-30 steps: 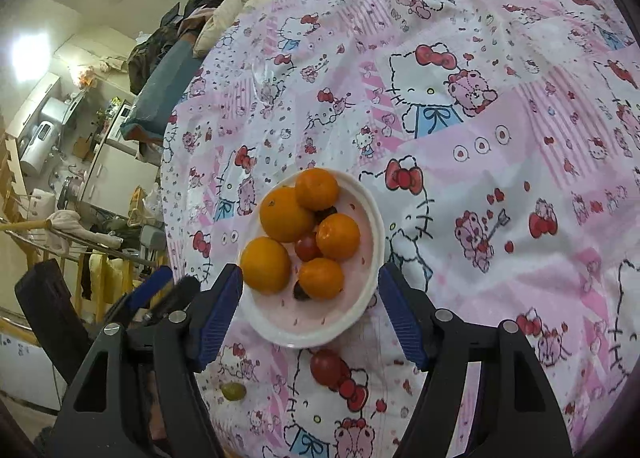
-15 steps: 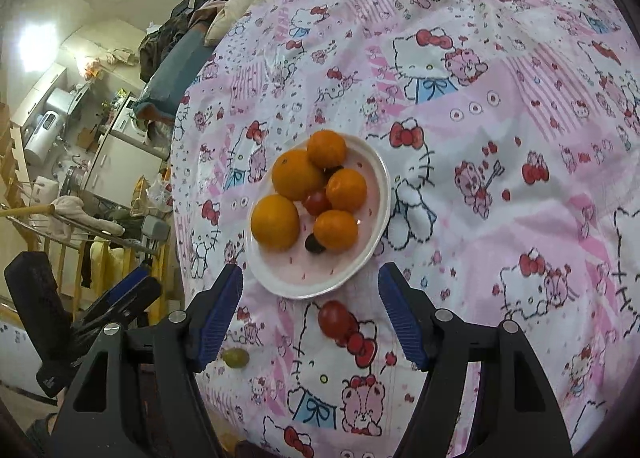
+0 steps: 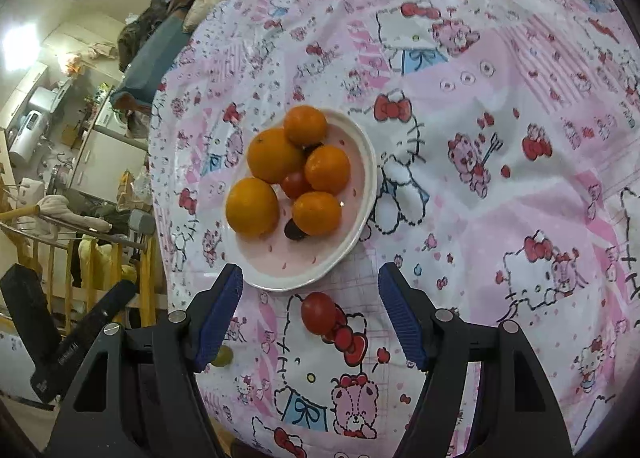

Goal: Organize fruits
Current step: 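Grasp a red tomato with the right tool while the left tool approaches the green grape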

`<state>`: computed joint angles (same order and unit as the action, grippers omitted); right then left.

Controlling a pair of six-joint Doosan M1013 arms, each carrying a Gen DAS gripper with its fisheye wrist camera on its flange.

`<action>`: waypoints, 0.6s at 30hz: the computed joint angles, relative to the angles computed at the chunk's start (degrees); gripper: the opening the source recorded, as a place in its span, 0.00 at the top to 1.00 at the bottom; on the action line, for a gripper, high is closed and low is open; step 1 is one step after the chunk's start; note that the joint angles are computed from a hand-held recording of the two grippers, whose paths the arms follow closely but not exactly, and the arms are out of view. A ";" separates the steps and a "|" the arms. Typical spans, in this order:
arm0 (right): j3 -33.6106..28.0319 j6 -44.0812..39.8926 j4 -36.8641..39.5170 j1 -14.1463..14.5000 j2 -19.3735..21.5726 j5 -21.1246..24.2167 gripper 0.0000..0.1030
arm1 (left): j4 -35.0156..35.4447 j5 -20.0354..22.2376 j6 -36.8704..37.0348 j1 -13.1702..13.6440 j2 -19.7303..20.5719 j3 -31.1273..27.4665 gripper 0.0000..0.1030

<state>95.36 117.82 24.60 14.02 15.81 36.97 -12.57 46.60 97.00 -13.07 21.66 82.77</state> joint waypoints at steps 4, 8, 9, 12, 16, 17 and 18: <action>-1.36 0.11 -0.60 0.32 1.74 3.72 0.29 | 2.61 0.35 -3.65 0.06 0.30 -0.24 0.08; -3.66 -4.37 1.69 1.03 4.51 9.40 0.41 | 2.76 2.45 -4.50 0.18 0.86 -0.92 0.08; -4.16 -4.81 1.20 1.36 4.95 10.19 0.45 | 2.39 2.77 -4.38 0.26 0.93 -1.00 0.08; -6.40 -5.17 -3.02 2.87 6.69 13.13 0.51 | 1.85 3.12 -3.91 0.33 0.93 -1.03 0.08; -8.26 -5.40 -5.78 3.85 8.73 16.40 0.64 | 1.27 3.55 -2.56 0.23 0.88 -1.02 0.08; -8.46 -5.39 -6.42 3.96 9.01 16.95 0.67 | 1.01 3.72 -2.15 0.20 0.87 -1.03 0.08; -8.71 -5.09 -7.49 4.13 9.20 17.22 0.69 | 0.96 3.72 -1.79 0.13 0.84 -0.97 0.08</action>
